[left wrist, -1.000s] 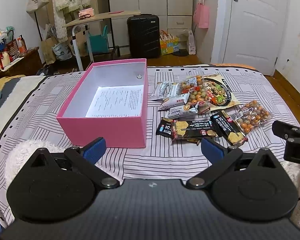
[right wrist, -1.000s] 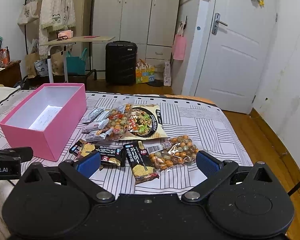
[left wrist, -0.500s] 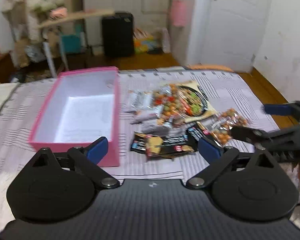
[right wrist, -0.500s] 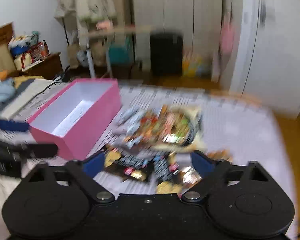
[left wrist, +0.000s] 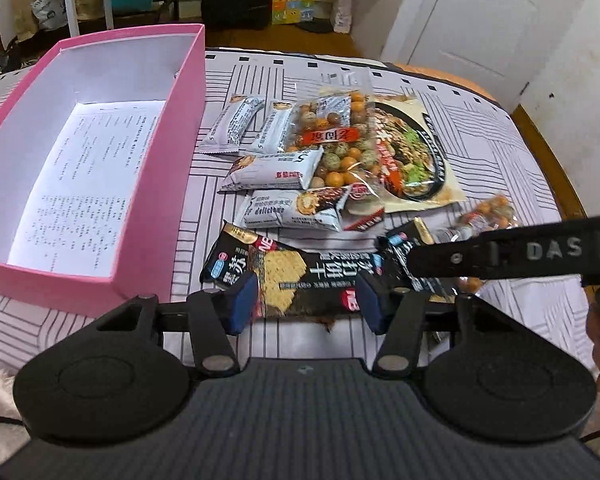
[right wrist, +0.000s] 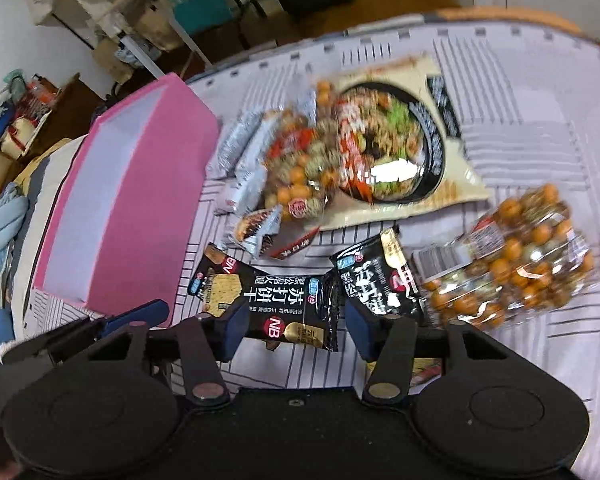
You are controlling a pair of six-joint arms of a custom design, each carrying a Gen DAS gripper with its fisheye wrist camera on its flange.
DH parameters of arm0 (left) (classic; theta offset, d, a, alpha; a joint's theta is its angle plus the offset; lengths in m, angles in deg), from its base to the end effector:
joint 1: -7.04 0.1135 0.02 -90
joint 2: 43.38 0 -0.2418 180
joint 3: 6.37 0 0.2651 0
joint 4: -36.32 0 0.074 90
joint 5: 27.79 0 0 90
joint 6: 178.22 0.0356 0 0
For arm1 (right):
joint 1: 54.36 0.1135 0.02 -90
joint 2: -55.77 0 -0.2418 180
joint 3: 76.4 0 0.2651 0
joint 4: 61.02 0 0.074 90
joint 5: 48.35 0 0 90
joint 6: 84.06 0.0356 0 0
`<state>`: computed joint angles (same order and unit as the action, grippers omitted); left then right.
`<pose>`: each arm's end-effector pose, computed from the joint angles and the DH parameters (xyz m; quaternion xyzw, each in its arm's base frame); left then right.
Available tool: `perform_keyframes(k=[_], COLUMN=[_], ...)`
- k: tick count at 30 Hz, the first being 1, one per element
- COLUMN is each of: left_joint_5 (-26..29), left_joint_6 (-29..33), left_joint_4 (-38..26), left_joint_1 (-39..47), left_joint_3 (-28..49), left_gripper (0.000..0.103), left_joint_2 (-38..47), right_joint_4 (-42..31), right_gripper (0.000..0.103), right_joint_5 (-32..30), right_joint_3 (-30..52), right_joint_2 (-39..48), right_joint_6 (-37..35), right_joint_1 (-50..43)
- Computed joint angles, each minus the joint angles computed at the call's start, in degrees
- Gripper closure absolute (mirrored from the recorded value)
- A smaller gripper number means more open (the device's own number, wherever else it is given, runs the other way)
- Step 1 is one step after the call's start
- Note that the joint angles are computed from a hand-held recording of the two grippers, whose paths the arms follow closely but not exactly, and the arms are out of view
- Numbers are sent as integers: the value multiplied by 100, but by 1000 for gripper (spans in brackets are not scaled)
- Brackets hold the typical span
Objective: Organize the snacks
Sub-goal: 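Close both grippers together on a black NB cracker packet, then lift the black cracker packet with both grippers and carry it over the pink box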
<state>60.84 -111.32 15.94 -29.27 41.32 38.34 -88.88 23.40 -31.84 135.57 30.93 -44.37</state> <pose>0.2170 -0.1584 0.1153 0.1059 0.9462 -0.1415 0.2711 0.2369 0.0530 0.1024 0.0888 0.9569 0.2161 0.1727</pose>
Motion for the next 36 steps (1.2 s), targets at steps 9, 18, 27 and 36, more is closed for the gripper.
perform_keyframes(k=[9,18,27,36], left_joint_5=[-813,-9,681,1010], left_joint_6=[-370,-481,-729,-850], left_joint_4=[1841,2078,1987,2199], left_joint_1=[-362,263,701,868], left_joint_3=[-488,-388,-361,-467], left_gripper=[56,62,64,68], left_joint_2=[1018,1471,1588,1624], right_joint_4=[754,634,1070,1025], right_gripper=[57,47,44,57], right_joint_5=[-422,-398,-619,-356], right_joint_3=[21,130,142,214], right_joint_2=[1089,1415,1712,1564], right_joint_6=[298,354,210,-82], right_joint_1=[-107,-273,-382,-91])
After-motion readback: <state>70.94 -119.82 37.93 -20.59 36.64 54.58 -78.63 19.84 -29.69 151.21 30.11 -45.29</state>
